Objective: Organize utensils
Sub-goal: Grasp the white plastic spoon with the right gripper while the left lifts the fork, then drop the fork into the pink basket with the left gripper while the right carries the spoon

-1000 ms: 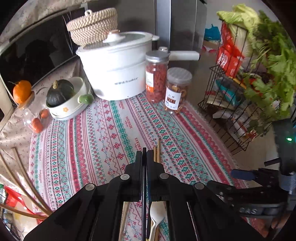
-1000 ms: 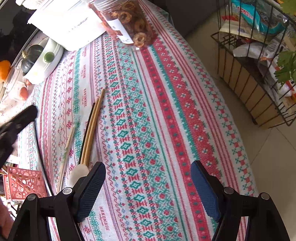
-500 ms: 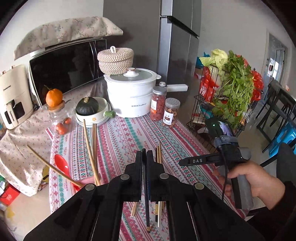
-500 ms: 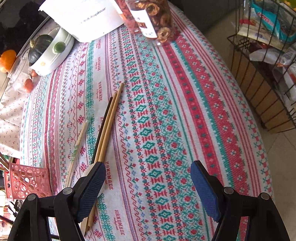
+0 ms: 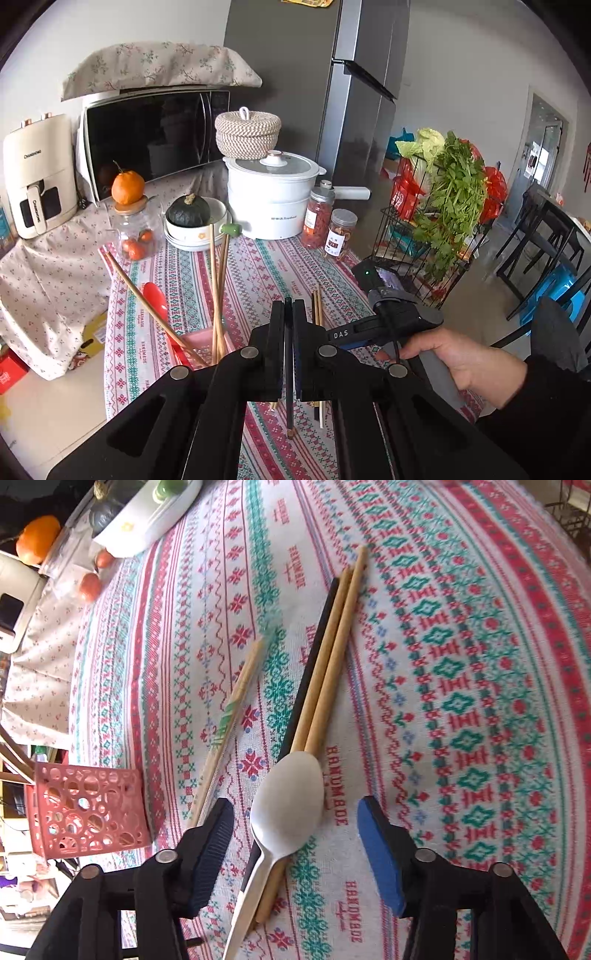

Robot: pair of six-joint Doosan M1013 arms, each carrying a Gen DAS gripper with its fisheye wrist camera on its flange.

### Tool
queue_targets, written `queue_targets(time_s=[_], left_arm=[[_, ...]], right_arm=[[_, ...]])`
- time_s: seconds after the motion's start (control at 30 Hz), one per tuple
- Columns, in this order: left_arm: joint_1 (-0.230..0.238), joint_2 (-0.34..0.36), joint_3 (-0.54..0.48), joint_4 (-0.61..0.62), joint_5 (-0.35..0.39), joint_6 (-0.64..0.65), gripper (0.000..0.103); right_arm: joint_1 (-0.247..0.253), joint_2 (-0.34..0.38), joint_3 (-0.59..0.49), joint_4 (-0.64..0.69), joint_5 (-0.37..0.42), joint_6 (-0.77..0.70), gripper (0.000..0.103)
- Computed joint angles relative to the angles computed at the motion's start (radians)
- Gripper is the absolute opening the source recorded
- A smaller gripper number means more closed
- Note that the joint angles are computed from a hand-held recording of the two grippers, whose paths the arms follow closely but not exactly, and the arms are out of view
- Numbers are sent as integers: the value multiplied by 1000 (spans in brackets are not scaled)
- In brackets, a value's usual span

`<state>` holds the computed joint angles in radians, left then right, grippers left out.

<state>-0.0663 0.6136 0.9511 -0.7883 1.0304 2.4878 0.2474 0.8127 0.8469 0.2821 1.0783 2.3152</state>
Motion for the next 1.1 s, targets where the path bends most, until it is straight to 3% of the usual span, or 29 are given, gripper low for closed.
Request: queue_targets(time_s=[0.23,0.77,1.1], left_arm=[[15,9,-15,-2,17,-22,3],[14,-5,7,1,-26,-16,3],[43,-42,35,-143,-64,58,3]], right_arm=[[7,28,-50,-35,35,21,41],[-9,-120,194,-11,-146,18,34],[49,-172,190,-226,-220,34,30]])
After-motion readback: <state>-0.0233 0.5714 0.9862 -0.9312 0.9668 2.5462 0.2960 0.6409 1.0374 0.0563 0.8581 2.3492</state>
